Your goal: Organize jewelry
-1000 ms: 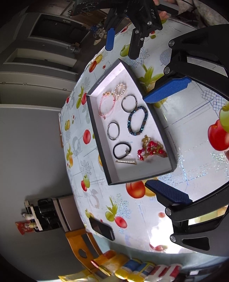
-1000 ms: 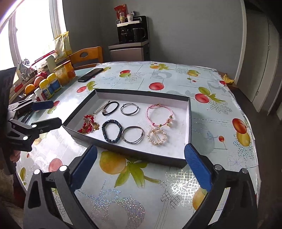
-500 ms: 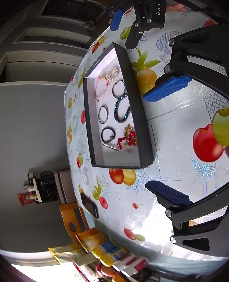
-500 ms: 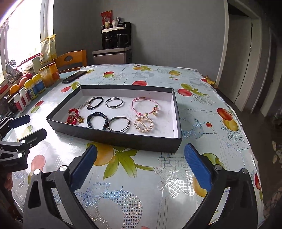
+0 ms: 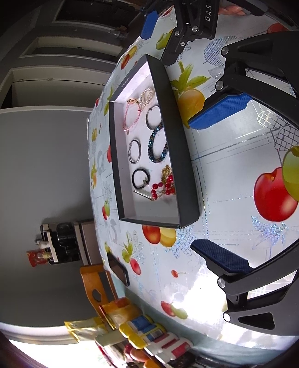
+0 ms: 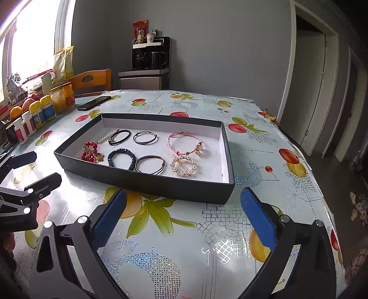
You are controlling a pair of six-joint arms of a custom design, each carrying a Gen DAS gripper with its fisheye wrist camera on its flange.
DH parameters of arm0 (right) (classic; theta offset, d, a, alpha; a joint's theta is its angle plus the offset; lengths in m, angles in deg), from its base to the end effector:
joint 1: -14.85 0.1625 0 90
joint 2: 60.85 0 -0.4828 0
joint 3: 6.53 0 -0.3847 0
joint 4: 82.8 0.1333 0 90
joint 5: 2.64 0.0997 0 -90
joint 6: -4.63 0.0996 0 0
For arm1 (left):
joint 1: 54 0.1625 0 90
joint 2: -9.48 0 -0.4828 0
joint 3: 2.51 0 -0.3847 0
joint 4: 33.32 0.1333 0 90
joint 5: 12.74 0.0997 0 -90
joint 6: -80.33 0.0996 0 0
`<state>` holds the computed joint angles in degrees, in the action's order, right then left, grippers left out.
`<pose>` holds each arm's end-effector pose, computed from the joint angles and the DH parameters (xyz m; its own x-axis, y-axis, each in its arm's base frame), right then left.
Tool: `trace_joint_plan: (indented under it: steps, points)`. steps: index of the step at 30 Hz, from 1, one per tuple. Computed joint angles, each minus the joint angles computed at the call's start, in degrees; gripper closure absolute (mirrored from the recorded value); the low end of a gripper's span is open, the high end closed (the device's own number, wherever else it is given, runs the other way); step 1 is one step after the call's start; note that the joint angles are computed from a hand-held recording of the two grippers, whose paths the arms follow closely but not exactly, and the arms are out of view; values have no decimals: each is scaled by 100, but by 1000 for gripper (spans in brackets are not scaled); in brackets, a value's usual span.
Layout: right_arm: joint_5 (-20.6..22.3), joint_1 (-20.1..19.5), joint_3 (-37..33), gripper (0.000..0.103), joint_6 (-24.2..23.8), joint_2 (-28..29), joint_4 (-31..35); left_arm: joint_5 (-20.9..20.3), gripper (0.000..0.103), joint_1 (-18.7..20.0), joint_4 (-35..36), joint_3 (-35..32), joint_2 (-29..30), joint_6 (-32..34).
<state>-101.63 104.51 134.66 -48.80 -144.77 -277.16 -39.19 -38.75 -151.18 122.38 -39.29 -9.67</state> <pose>0.1154 -0.3998 0.3250 -0.5913 -0.4751 0.6516 -0.7903 0.5023 -0.3509 -0.3696 -0.3314 0.0482 -0.6423 -0.1751 -0.7462 0.5274 0.6055 -0.5961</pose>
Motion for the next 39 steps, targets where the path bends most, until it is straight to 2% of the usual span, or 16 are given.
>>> trace_joint_plan:
  steps: [7, 39]
  points:
    - [101, -21, 44, 5, -58, -28, -80, -6, 5, 6, 18, -1, 6, -30]
    - [78, -17, 34, 5, -36, -8, -70, -46, 5, 25, -34, 23, 1, -16]
